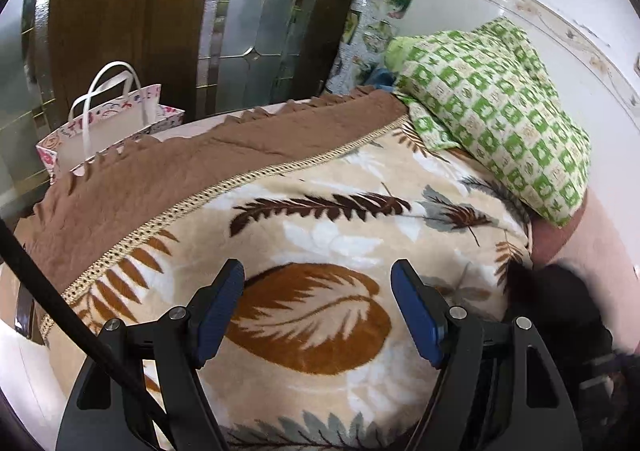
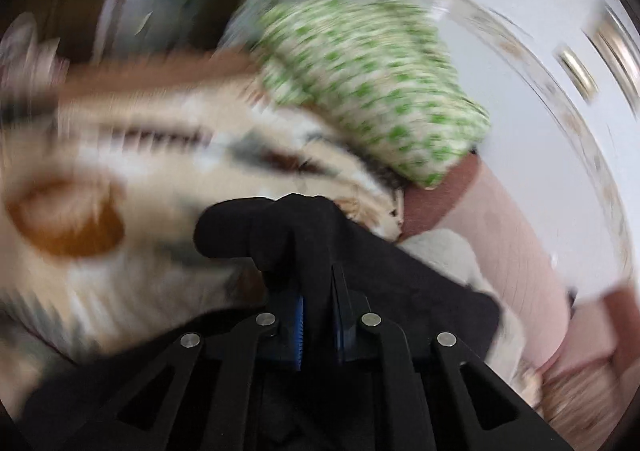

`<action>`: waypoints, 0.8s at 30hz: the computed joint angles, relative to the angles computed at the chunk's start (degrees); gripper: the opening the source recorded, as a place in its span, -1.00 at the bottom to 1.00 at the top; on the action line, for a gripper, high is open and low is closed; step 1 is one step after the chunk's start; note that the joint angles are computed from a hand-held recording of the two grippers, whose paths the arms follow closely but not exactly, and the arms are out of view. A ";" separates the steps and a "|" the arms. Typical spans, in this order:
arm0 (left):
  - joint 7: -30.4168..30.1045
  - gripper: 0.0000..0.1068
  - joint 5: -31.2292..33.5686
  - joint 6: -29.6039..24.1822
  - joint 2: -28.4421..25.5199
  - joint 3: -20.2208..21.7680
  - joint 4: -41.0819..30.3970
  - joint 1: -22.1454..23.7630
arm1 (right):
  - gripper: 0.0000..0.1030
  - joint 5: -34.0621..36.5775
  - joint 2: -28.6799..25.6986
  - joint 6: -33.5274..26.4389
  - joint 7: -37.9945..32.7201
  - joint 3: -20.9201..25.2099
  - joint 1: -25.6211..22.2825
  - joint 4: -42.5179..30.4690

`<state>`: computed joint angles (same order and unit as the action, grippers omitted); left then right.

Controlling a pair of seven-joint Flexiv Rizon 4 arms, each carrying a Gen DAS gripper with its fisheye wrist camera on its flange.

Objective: Fold large clothes

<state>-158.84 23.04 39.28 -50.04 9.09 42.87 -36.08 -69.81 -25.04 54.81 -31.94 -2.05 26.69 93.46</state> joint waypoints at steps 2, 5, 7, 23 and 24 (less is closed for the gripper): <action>0.96 0.40 0.05 -0.32 -0.53 -0.26 -0.93 -0.27 | -0.81 -1.32 5.03 2.40 6.86 -0.38 -2.06 3.35; 2.33 0.40 -1.06 2.38 -0.59 -1.61 -0.02 0.06 | -0.81 -2.80 13.24 4.57 17.22 0.26 -7.22 9.50; 3.76 0.40 -2.29 3.89 -1.00 -2.51 0.08 0.22 | -0.81 -2.58 19.00 7.65 24.07 0.55 -12.01 14.74; 11.35 0.40 -5.33 0.94 -6.55 -1.99 -8.65 -1.74 | -0.26 18.97 38.73 9.59 23.82 8.04 -32.99 46.49; 11.61 0.40 -5.49 0.78 -6.73 -2.04 -8.91 -1.76 | -0.25 18.01 39.10 8.98 24.27 8.62 -33.59 46.23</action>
<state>-147.23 17.56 40.06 -56.77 7.05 33.96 -37.84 -51.80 14.06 63.79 -7.66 6.57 -6.90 139.69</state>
